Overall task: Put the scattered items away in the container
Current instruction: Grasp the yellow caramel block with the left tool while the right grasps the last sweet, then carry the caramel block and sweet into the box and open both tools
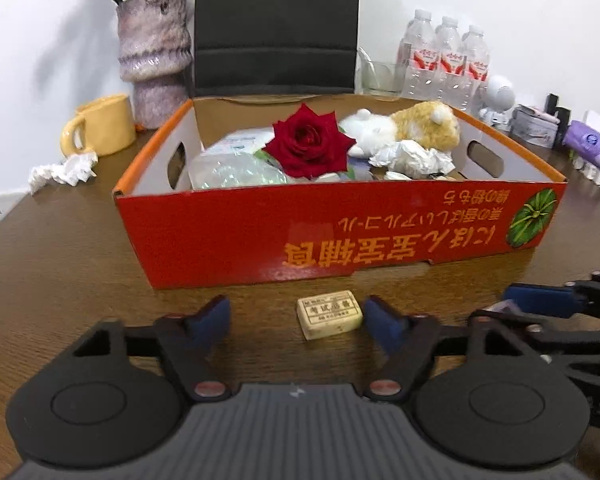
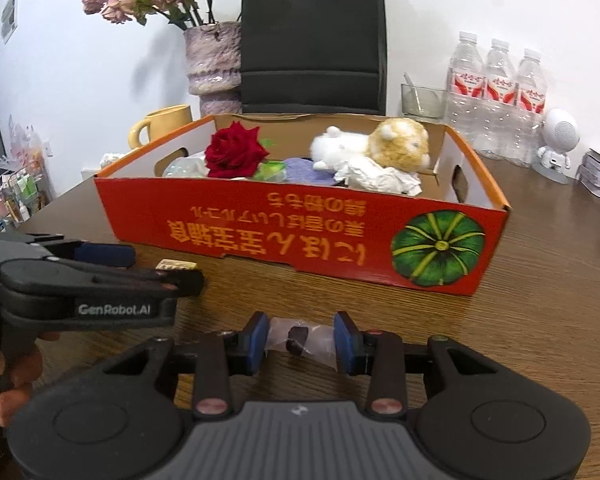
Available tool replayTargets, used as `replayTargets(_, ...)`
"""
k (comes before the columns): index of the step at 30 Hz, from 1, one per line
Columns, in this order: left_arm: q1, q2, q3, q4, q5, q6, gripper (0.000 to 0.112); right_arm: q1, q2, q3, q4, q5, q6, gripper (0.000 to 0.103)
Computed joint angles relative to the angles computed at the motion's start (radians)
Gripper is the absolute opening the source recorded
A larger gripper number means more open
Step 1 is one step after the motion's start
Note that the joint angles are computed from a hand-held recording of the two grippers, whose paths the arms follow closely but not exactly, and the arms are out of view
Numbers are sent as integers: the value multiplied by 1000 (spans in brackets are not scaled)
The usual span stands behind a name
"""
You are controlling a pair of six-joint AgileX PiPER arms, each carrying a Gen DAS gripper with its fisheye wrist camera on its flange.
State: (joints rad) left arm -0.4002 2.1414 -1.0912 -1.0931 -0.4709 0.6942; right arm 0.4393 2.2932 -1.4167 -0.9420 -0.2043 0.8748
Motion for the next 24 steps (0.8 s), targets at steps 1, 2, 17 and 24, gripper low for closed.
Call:
replayTargets(1,-1,-1,6,25,-4,-30,43,-3,-2,3,11,-5,-13,35)
replayTargets(2,0,-4,14,53,-6,-59,36,-6,-3,6,20,-11,-23,35)
replayTargets(17,-1,-67,142,312,-78,-335,34,-14,-30,55,158,-61,-165,35)
replayTargets(24,3,-193,240,516,-131,-489,34,-49,-122,139,218,-177,-226,35)
